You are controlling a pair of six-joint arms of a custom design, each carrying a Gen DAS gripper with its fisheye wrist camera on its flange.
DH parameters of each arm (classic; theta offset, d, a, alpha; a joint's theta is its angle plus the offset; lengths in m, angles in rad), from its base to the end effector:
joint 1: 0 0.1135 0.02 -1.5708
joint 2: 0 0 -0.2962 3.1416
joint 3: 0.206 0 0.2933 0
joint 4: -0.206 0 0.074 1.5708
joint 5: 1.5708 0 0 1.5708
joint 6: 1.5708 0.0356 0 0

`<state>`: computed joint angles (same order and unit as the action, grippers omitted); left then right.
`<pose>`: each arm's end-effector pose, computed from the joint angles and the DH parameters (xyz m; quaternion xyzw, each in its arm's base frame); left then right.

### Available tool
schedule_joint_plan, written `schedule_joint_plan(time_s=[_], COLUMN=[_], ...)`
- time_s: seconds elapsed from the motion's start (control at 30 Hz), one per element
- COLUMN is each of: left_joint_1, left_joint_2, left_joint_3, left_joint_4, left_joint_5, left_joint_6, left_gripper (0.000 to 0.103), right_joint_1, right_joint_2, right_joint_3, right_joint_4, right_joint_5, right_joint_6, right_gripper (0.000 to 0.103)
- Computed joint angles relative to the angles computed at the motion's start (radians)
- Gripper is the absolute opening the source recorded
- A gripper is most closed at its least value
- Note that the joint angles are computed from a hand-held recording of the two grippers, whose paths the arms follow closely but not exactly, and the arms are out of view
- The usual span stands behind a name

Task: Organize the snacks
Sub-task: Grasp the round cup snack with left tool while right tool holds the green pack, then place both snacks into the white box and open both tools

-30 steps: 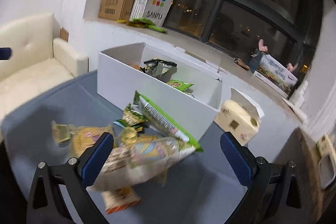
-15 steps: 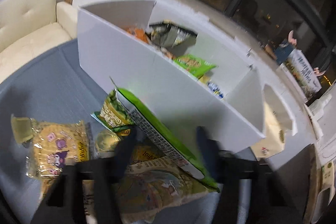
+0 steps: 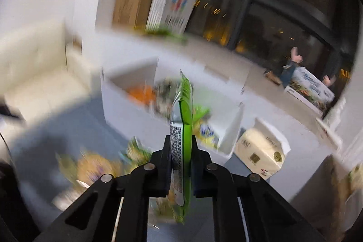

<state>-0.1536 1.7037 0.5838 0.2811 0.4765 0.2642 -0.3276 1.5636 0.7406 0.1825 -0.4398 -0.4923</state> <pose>0.3028 -0.0634 0.0963 0.2708 0.8701 -0.2008 0.3594 0.3289 -0.0958 0.1765 -0.1693 0.8612 0.0043 0.4792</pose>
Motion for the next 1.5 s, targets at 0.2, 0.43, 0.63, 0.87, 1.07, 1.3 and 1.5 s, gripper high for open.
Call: schedule_joint_plan(time_s=[0.2, 0.43, 0.63, 0.87, 1.07, 1.3, 1.5], left_joint_1=[-0.035, -0.067, -0.072, -0.066, -0.004, 0.024, -0.026], left_joint_2=[0.162, 0.284, 0.348, 0.337, 0.202, 0.099, 0.101], left_joint_3=[0.087, 0.173, 0.230, 0.185, 0.082, 0.131, 0.343], left_joint_4=[-0.015, -0.016, -0.039, 0.030, 0.098, 0.081, 0.048], left_joint_5=[-0.042, -0.091, -0.098, -0.091, 0.004, 0.106, 0.091], left_joint_6=[0.017, -0.026, -0.013, 0.008, -0.030, -0.105, -0.187], left_gripper=[0.103, 0.102, 0.074, 0.048, 0.048, 0.048, 0.048], right_joint_1=[-0.189, -0.331, -0.394, -0.355, -0.328, -0.249, -0.179], right_joint_2=[-0.181, -0.351, -0.400, -0.369, -0.309, -0.229, -0.096], right_joint_3=[-0.140, -0.332, -0.392, -0.404, -0.392, -0.323, -0.099], right_joint_4=[0.083, 0.182, 0.108, 0.108, 0.123, 0.133, 0.095], right_joint_5=[-0.336, -0.470, -0.532, -0.506, -0.511, -0.461, -0.434], right_joint_6=[0.249, 0.378, 0.336, 0.313, 0.318, 0.364, 0.463], right_gripper=[0.013, 0.013, 0.013, 0.013, 0.013, 0.013, 0.013])
